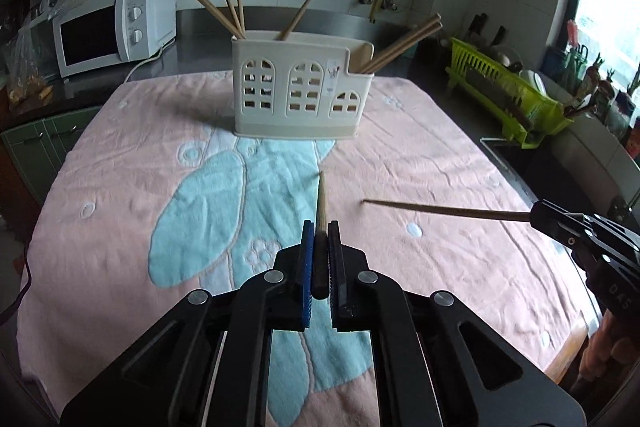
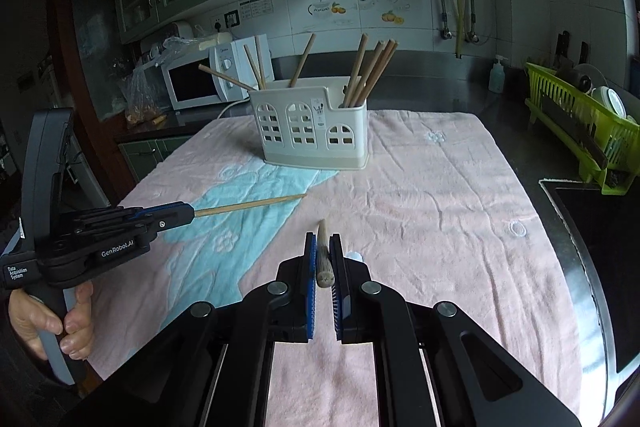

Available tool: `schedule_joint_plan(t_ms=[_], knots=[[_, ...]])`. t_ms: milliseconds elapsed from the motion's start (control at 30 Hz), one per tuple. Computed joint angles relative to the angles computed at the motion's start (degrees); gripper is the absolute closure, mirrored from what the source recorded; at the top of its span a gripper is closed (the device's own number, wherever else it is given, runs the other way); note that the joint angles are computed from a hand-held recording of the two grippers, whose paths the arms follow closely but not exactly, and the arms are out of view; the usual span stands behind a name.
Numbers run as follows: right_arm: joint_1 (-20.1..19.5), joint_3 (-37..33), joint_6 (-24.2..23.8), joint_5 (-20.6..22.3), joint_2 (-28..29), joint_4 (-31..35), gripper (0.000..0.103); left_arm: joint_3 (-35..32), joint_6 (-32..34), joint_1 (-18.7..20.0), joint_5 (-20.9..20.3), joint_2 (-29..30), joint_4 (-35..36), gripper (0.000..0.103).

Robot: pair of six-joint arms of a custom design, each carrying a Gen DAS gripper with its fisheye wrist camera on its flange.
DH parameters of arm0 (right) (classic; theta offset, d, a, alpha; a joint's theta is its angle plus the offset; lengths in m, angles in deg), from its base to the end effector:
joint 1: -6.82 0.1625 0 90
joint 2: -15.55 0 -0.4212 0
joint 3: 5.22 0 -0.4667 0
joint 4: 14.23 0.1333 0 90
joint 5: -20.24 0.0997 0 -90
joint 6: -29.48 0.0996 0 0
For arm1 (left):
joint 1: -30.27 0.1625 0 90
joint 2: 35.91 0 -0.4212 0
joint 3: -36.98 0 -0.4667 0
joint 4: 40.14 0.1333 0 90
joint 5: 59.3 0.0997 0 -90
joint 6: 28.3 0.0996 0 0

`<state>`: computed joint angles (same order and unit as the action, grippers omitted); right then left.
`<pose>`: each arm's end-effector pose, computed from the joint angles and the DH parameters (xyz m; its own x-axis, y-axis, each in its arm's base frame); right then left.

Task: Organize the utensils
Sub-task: 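Lift both held chopsticks and carry them over the white holder, then lower both chopsticks into the holder and open both grippers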

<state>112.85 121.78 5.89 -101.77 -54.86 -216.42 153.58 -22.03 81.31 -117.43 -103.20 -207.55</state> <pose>0.2221 -0.4816 0.2043 -0.7951 -0.0467 0.6046 -0.5175 0.5721 -0.6363 -0.2294 -0.5793 0.1695 -0.7513 0.4135 -0.5144 0.6405 0.6446 -0.4173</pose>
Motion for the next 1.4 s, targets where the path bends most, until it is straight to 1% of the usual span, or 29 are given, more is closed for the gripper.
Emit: schedule_joint_plan(t_ms=[167,367,500,567,833,1000,1100,1267,1400], knots=[[0.5,-2.27,0.33,1.98,-0.68,2.13,0.096,-2.83,2.18,1.39,-3.9,0.19,-1.11,0.098],[1.29,-5.93,-0.35,3.46,0.1,5.72,0.096,-5.36,4.56,2.29,-7.16,1.34,-1.83,0.098],[1.67,-8.27,-0.68,4.06,0.35,8.51,0.096,-7.68,5.12,2.4,-7.96,2.42,0.02,0.098],[1.87,-9.39,-0.99,4.39,0.14,10.19,0.096,-8.96,4.93,2.47,-9.0,2.59,1.18,0.098],[3.28,-15.6,-2.6,3.94,-0.11,17.36,0.096,-14.48,6.58,1.59,-8.43,3.32,4.39,0.098],[4.5,-20.66,-4.25,2.32,0.81,21.02,0.096,-18.42,8.48,0.55,-7.66,4.07,4.86,0.098],[4.73,-23.33,-3.89,2.48,1.01,23.41,0.096,-21.17,9.94,-0.2,-6.95,5.0,3.17,0.098],[5.12,-27.8,-5.01,-0.06,2.95,23.36,0.096,-26.4,13.09,-1.33,-5.04,7.93,-1.74,0.098],[4.67,-30.94,-4.9,-1.15,4.68,24.0,0.096,-31.6,13.41,-1.28,-3.84,11.38,-3.96,0.098]])
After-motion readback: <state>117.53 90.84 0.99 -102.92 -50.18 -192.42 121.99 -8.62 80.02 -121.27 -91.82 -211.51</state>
